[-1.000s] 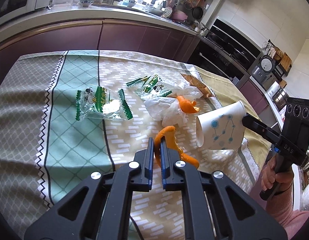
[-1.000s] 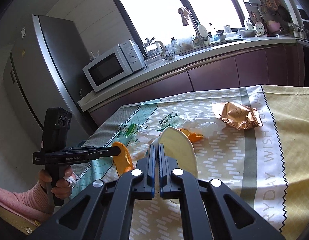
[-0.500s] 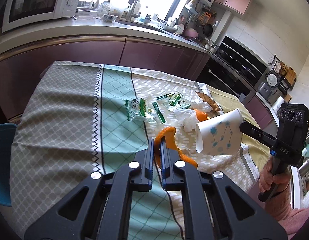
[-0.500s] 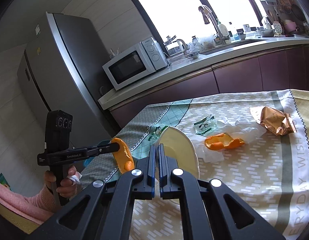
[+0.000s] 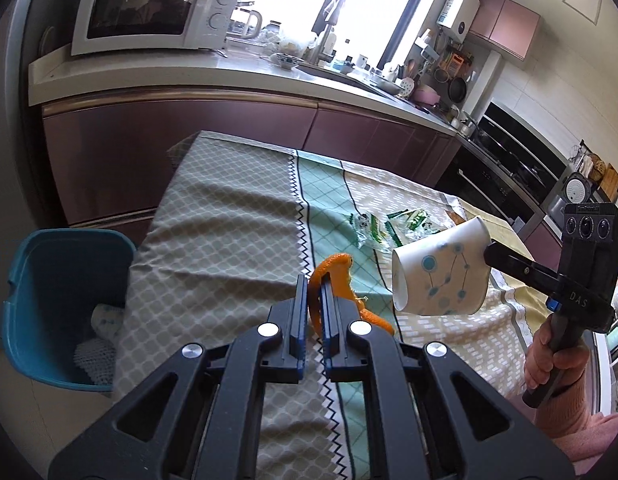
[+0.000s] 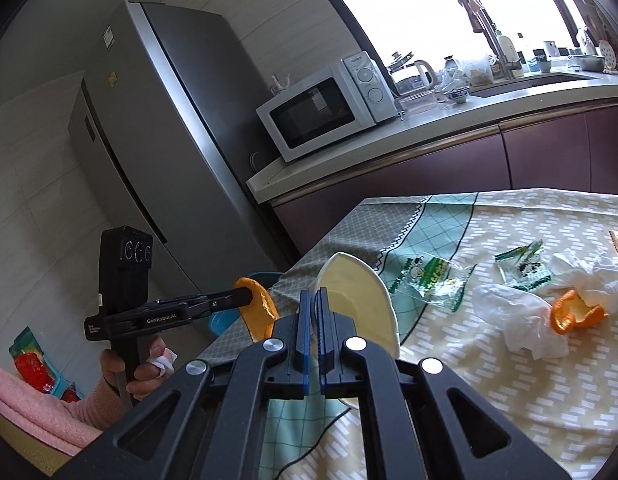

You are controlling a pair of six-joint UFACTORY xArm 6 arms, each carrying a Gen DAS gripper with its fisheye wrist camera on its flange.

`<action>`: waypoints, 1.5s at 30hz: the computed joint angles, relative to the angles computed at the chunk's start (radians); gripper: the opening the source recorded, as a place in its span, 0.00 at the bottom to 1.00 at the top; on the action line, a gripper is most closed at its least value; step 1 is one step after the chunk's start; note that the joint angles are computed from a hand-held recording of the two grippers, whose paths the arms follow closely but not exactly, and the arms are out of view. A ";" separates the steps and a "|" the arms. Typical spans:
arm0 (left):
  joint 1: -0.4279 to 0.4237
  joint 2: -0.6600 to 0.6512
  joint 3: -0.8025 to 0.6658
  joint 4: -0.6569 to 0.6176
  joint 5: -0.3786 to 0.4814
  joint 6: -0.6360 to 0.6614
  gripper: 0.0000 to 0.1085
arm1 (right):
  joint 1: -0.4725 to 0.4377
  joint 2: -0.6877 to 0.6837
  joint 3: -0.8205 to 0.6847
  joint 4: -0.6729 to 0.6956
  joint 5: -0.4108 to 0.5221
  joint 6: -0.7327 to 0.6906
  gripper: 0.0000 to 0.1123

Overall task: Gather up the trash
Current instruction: 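Lift the orange peel and paper cup with both grippers and carry them to the teal bin, then open both grippers over the teal bin to drop the peel and cup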

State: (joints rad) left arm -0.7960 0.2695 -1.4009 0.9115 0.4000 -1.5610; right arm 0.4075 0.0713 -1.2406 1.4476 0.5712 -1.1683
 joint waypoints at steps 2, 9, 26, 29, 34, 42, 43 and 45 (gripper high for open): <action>0.008 -0.048 0.050 0.043 0.016 -0.051 0.06 | 0.016 0.022 -0.031 -0.006 0.008 0.007 0.02; 0.027 -0.221 0.217 0.146 0.099 -0.183 0.06 | 0.071 0.113 -0.156 -0.053 0.042 0.043 0.02; 0.082 -0.495 0.497 0.166 0.259 -0.283 0.06 | 0.166 0.329 -0.453 -0.185 0.131 0.190 0.02; 0.089 -0.514 0.522 0.159 0.272 -0.292 0.06 | 0.177 0.372 -0.510 -0.207 0.149 0.227 0.02; 0.109 -0.520 0.547 0.144 0.276 -0.292 0.06 | 0.194 0.439 -0.593 -0.239 0.178 0.287 0.02; 0.149 -0.496 0.556 0.117 0.270 -0.277 0.06 | 0.231 0.595 -0.811 -0.357 0.209 0.430 0.02; 0.155 -0.493 0.559 0.114 0.267 -0.276 0.06 | 0.235 0.619 -0.846 -0.380 0.215 0.452 0.02; 0.168 -0.481 0.559 0.102 0.261 -0.266 0.06 | 0.243 0.665 -0.908 -0.419 0.225 0.495 0.02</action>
State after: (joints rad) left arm -0.6278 -0.2117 -0.8415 1.0140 0.6614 -1.8269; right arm 0.6509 0.7368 -2.1490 1.0283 0.7959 -0.6734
